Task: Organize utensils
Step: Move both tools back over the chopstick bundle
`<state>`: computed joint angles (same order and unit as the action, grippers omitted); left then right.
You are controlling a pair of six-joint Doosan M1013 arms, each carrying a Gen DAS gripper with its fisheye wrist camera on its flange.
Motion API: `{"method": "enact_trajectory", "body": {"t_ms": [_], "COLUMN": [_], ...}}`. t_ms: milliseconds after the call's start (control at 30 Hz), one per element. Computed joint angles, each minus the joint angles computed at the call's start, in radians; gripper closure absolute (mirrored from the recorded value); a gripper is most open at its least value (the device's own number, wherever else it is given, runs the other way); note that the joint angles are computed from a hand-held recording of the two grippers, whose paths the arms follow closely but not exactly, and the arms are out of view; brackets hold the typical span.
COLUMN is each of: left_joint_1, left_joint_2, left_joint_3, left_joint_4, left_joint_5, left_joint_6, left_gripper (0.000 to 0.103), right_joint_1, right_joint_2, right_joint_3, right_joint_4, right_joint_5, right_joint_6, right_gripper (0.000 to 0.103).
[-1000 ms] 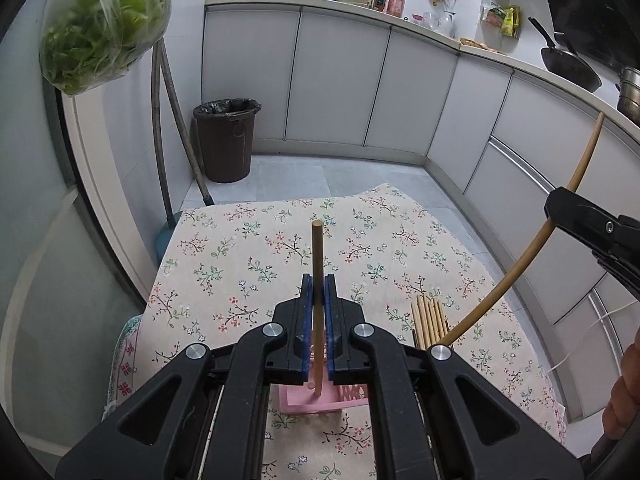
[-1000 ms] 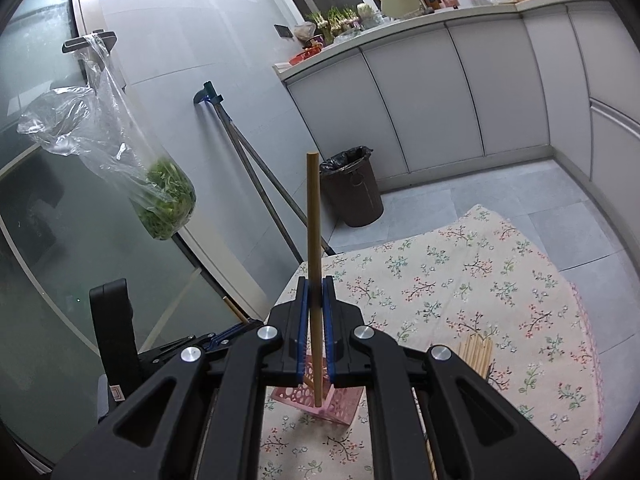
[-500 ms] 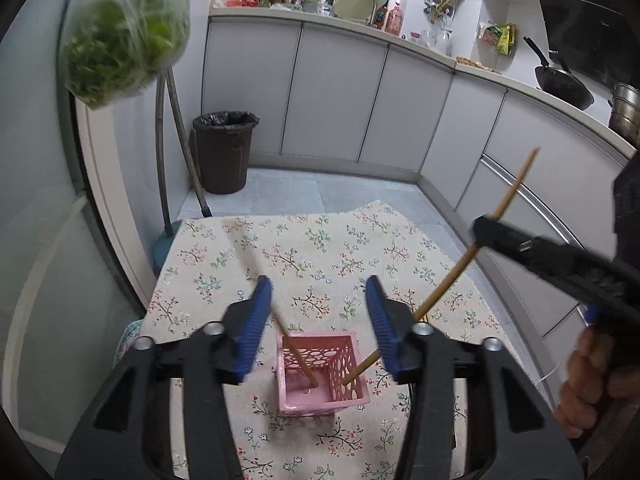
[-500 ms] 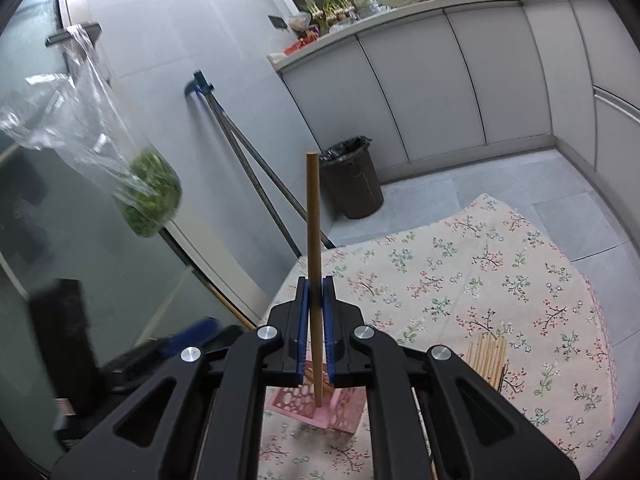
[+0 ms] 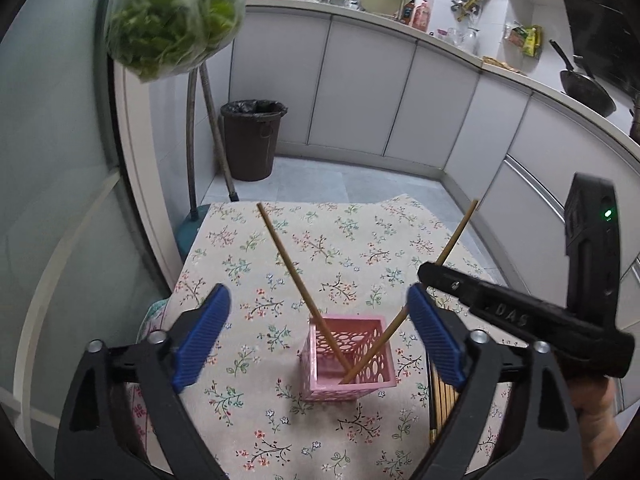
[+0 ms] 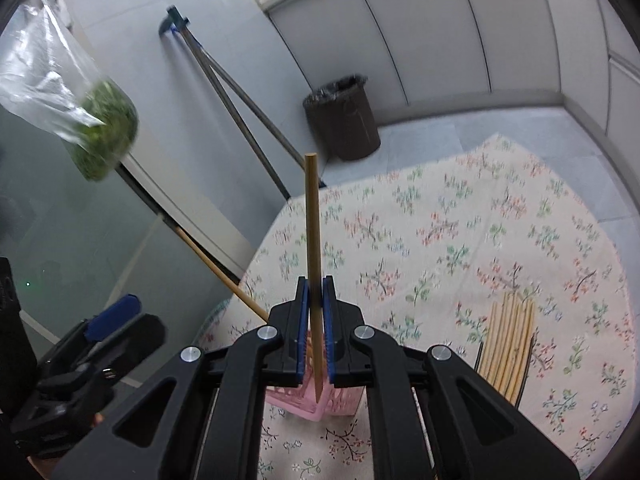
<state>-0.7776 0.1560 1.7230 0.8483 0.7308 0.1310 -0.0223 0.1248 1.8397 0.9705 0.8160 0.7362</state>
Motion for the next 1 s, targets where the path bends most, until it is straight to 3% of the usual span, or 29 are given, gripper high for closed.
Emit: {"method": "enact_trajectory", "body": {"t_ms": [100,167,233,300,467,700,1000], "left_joint_1": [0.001,0.004,0.005,0.004,-0.011,-0.055,-0.101], "left_joint_2": [0.002,0.004,0.004,0.005,0.007,0.039,0.135], "left_joint_3": [0.002,0.000,0.000,-0.001,-0.012,-0.057,-0.173], "left_joint_4": [-0.010,-0.026,-0.039,-0.048,-0.055,-0.082,-0.229], "left_joint_5": [0.013,0.023,0.032,0.039,0.038,0.048,0.062], "left_joint_6": [-0.010,-0.001,0.004,0.001,0.005,0.100,0.338], "left_gripper": [0.007,0.007,0.007,0.007,0.007,0.007,0.007], "right_joint_1": [-0.007,-0.020,-0.038,-0.060,-0.116,-0.181,-0.252], "right_joint_2": [0.017,0.019,0.012,0.001,-0.036,-0.067,-0.050], "right_joint_3": [-0.008,-0.011,-0.009,-0.009,0.001,0.000,-0.019], "right_joint_4": [-0.005,0.018,0.062,0.099,0.124,-0.049,-0.295], "right_joint_5": [0.029,0.048,0.060,0.077,0.057,-0.013,-0.011], "right_joint_6": [0.030,0.028,-0.003,-0.032,-0.065,0.001,0.189], "right_gripper": [0.091,0.072,0.061,0.060,0.034,0.025,0.021]}}
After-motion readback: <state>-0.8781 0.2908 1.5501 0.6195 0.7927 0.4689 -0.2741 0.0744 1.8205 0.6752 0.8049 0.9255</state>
